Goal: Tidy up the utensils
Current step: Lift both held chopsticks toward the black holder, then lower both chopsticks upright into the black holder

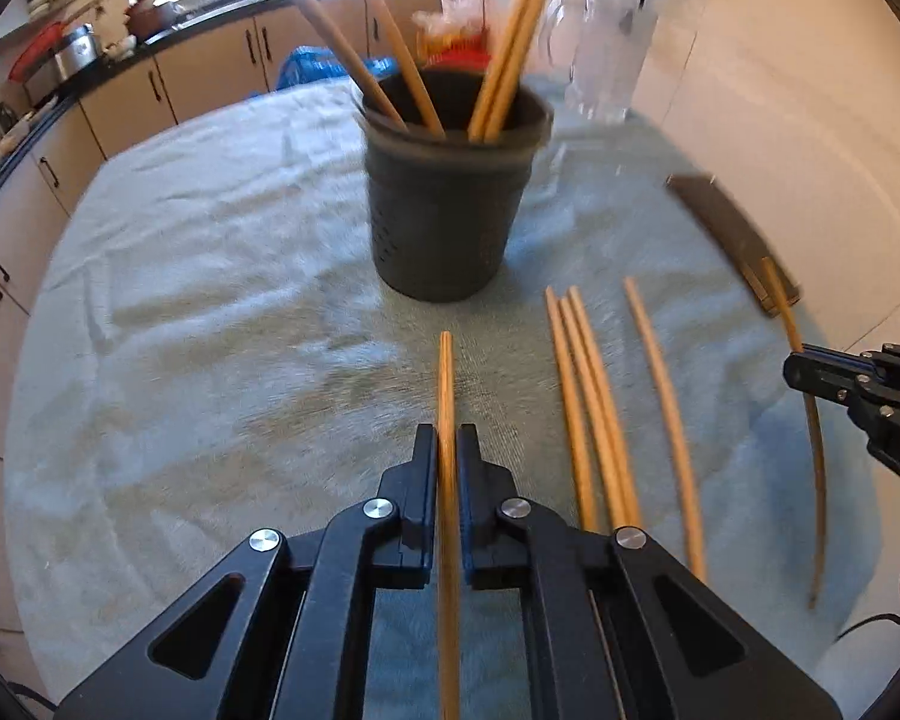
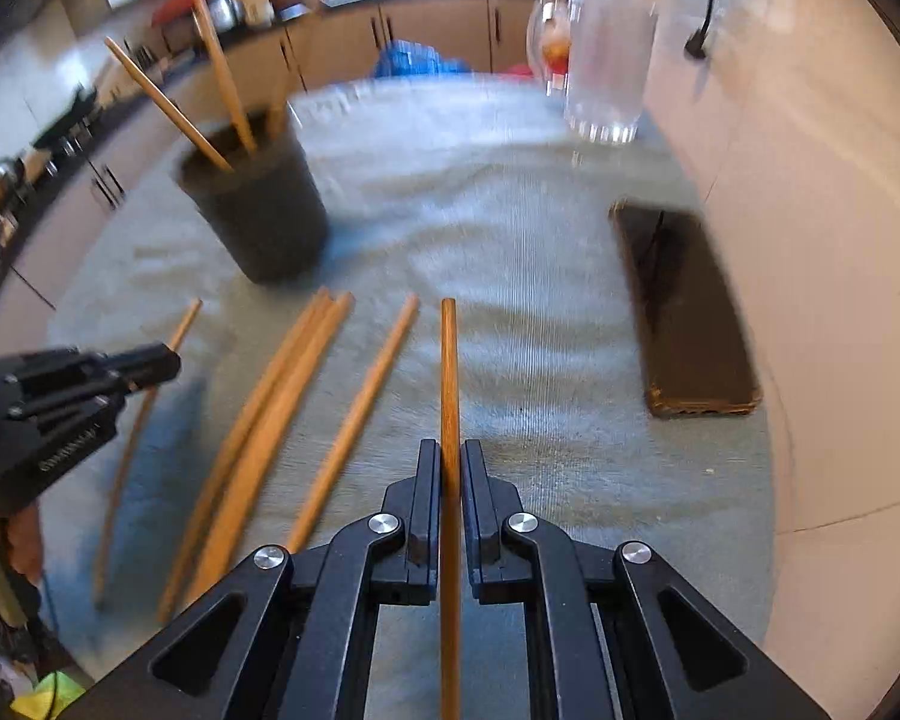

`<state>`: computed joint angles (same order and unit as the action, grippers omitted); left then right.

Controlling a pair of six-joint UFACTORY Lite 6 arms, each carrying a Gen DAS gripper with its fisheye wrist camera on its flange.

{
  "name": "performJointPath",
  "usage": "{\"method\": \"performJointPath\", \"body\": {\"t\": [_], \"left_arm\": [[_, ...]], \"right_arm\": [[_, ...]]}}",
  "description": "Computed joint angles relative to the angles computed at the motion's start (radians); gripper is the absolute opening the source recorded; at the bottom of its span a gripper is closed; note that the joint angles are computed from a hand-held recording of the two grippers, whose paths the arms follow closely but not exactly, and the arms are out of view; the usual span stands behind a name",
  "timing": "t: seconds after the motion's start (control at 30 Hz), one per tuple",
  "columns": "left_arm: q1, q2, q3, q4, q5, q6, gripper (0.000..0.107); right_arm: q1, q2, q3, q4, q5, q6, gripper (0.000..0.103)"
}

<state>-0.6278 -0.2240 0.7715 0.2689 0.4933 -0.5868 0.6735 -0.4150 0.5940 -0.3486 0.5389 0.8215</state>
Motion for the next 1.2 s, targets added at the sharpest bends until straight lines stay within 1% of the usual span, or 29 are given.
{"method": "performJointPath", "body": {"t": [0.03, 0.07, 0.1, 0.13, 0.17, 0.2, 0.23, 0.27, 0.3, 0.33, 0.4, 0.5, 0.63, 0.8, 0.9, 0.97, 1.03, 1.2], "left_arm": [[0.006, -0.072, -0.026, -0.017, 0.02, 0.011, 0.006], [0.002, -0.143, -0.05, -0.003, 0.048, -0.004, 0.006], [0.003, -0.212, -0.068, 0.008, 0.09, -0.008, 0.006], [-0.027, -0.239, -0.074, 0.06, 0.093, -0.054, 0.006], [-0.05, -0.308, -0.086, 0.096, 0.137, -0.097, 0.006], [-0.081, -0.336, -0.093, 0.132, 0.146, -0.144, 0.006], [-0.089, -0.405, -0.103, 0.133, 0.184, -0.15, 0.006], [-0.085, -0.451, -0.11, 0.119, 0.203, -0.138, 0.006], [-0.099, -0.503, -0.117, 0.133, 0.234, -0.168, 0.006], [-0.15, -0.513, -0.113, 0.175, 0.259, -0.24, 0.006], [-0.209, -0.584, -0.117, 0.23, 0.321, -0.321, 0.006], [-0.289, -0.672, -0.115, 0.294, 0.4, -0.405, 0.006], [-0.37, -0.736, -0.095, 0.343, 0.457, -0.481, 0.006], [-0.421, -0.727, -0.029, 0.395, 0.473, -0.513, 0.006], [-0.403, -0.692, 0.029, 0.395, 0.452, -0.48, 0.006], [-0.368, -0.657, 0.077, 0.381, 0.421, -0.433, 0.006], [-0.299, -0.621, 0.122, 0.33, 0.374, -0.351, 0.006], [-0.073, -0.457, 0.282, 0.086, 0.238, -0.047, 0.006]], "right_arm": [[0.042, -0.058, -0.002, -0.047, 0.043, 0.064, 0.007], [0.059, -0.094, -0.012, -0.079, 0.057, 0.097, 0.007], [0.1, -0.127, -0.006, -0.121, 0.096, 0.155, 0.007], [0.15, -0.154, 0.005, -0.165, 0.139, 0.22, 0.007], [0.194, -0.141, 0.028, -0.21, 0.158, 0.29, 0.007], [0.227, -0.168, 0.03, -0.235, 0.186, 0.328, 0.008], [0.267, -0.188, 0.037, -0.264, 0.224, 0.377, 0.007], [0.31, -0.166, 0.061, -0.303, 0.233, 0.437, 0.007], [0.345, -0.171, 0.071, -0.328, 0.257, 0.476, 0.008], [0.383, -0.168, 0.086, -0.35, 0.283, 0.516, 0.008], [0.455, -0.163, 0.112, -0.391, 0.331, 0.587, 0.008], [0.568, -0.14, 0.152, -0.443, 0.408, 0.679, 0.008], [0.63, -0.103, 0.201, -0.475, 0.455, 0.716, 0.008], [0.654, -0.098, 0.253, -0.508, 0.496, 0.71, 0.008], [0.637, -0.085, 0.292, -0.522, 0.492, 0.687, 0.008], [0.613, -0.075, 0.32, -0.53, 0.48, 0.666, 0.008], [0.581, -0.066, 0.344, -0.533, 0.459, 0.641, 0.008], [0.455, -0.006, 0.448, -0.557, 0.359, 0.583, 0.008]]}}
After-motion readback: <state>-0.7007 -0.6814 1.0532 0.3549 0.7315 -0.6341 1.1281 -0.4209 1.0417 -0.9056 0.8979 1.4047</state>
